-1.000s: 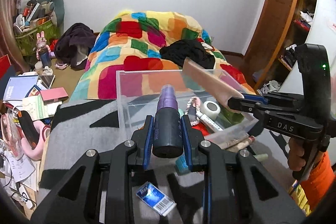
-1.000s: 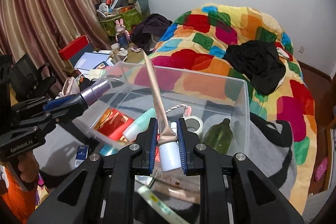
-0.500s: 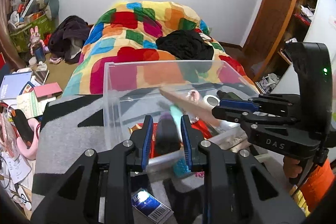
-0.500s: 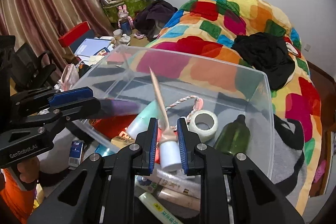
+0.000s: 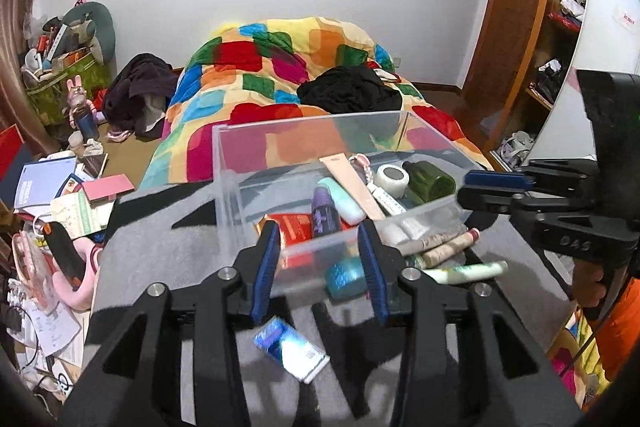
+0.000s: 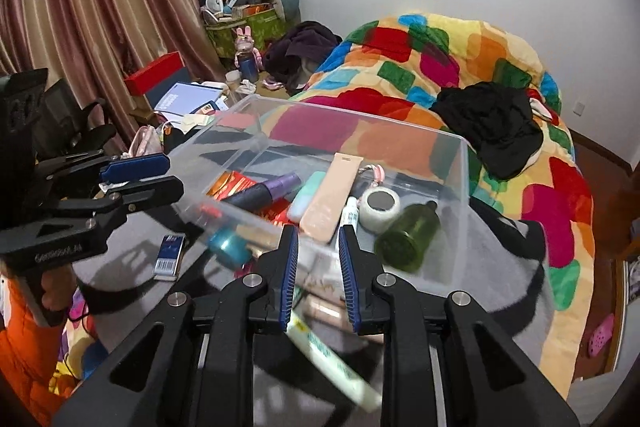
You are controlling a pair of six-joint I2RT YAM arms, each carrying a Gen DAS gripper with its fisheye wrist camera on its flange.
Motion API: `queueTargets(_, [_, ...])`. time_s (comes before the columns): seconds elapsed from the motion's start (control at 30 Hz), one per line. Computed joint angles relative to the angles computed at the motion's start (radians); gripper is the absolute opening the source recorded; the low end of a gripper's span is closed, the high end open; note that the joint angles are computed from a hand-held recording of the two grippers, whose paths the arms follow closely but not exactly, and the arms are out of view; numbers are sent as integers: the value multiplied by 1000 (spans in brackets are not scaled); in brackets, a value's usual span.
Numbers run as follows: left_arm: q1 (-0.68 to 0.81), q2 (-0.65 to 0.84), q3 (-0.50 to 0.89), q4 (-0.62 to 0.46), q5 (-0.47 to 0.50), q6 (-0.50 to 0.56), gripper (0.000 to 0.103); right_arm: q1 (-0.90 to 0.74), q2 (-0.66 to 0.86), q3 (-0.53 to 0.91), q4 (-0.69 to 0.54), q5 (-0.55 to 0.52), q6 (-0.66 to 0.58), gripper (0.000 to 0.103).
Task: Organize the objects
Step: 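Grasp the blue Max box with the left tool while the right tool grasps the white-green tube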
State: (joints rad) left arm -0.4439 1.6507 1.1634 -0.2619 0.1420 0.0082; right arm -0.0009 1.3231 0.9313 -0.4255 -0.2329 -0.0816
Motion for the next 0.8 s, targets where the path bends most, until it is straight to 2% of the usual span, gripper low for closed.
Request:
queueTargets(0.2, [18, -51, -85, 6, -12, 17, 63, -27, -95, -88, -17, -17, -41, 34])
queueTargets(0.27, [30, -49, -105, -6, -7, 24, 67, -33, -106, -110, -22, -16, -54, 35])
queueTargets(0.4, [40, -13, -124, -31, -2, 28, 83, -49, -89, -151, -25, -14, -79, 38])
queueTargets(0.47, [34, 11, -128, -31, -16, 28, 86, -49, -71, -166, -23, -13, -83, 38])
queueTargets(0.63, [11, 96, -90, -46, -58, -2, 86, -24, 0, -184, -4, 6, -85, 40])
queueTargets(0.73, [0, 105, -103, -10, -94, -27, 85, -12, 14, -196, 21, 14, -69, 40])
queueTargets(0.8, [-5, 89, -126, 10, -110, -26, 73, -7, 6, -208, 35, 16, -65, 37])
